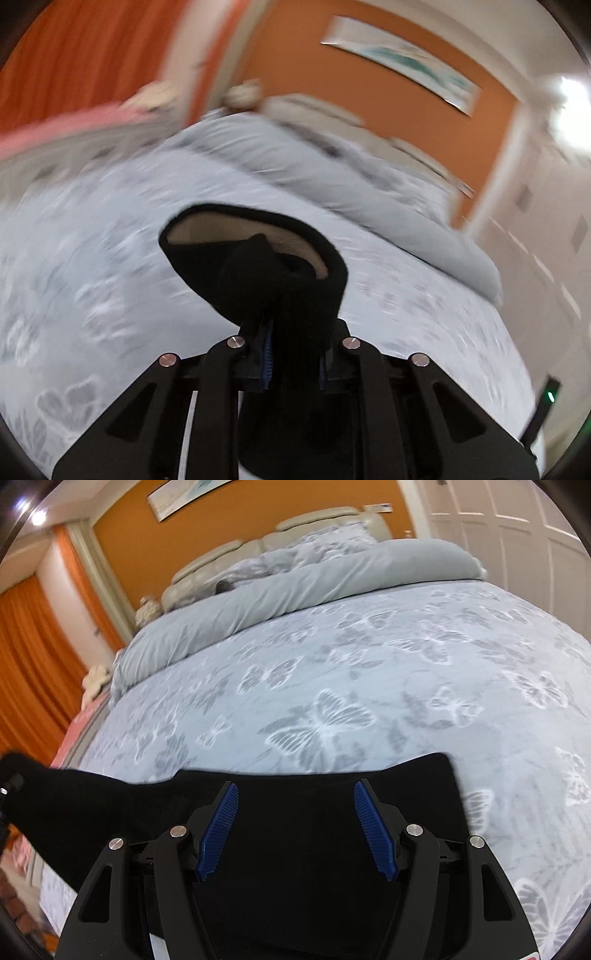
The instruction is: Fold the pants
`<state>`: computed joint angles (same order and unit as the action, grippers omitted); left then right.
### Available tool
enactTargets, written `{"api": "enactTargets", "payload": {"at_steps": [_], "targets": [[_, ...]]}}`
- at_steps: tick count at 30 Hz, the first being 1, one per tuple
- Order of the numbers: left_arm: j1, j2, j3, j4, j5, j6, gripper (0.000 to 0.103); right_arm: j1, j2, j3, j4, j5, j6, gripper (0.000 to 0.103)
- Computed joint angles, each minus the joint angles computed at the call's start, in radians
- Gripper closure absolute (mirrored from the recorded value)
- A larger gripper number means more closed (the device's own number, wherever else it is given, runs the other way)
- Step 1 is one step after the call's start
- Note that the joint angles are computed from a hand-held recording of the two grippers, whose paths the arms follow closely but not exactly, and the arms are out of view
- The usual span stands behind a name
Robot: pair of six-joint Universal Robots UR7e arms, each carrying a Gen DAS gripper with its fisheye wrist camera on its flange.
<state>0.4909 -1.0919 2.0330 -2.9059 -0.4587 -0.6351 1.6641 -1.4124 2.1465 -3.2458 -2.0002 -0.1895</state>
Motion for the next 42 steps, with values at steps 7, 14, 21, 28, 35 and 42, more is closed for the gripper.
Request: {"api": "enactTargets", "payload": {"at_steps": [7, 14, 21, 28, 35, 42], "targets": [[-0.018, 0.213, -0.185, 0.291, -0.13, -0.015, 0.083, -0.058, -0.071, 0.004, 0.0, 0.03, 0.061, 0.039], [-0.028, 0.305, -0.106, 0.377, -0.238, -0.006, 0.068, -0.09, -0.102, 0.001, 0.061, 0.079, 0.098, 0.031], [-0.124, 0.127, 0.083, 0.127, -0.268, 0.132, 0.005, -0.074, -0.08, -0.022, 0.226, 0.158, 0.053, 0.025], [-0.044, -0.016, 0.181, 0.067, -0.147, -0.08, 0.005, -0.028, 0.018, -0.059, 0.377, 0.162, -0.003, 0.022], [0.018, -0.106, 0.174, 0.327, -0.037, -0.278, 0.005, 0.031, 0.143, -0.051, 0.204, 0.05, -0.12, 0.068], [-0.009, -0.129, 0.191, 0.311, -0.001, -0.277, 0.005, 0.078, -0.029, 0.017, 0.1, 0.191, -0.214, 0.091]]}}
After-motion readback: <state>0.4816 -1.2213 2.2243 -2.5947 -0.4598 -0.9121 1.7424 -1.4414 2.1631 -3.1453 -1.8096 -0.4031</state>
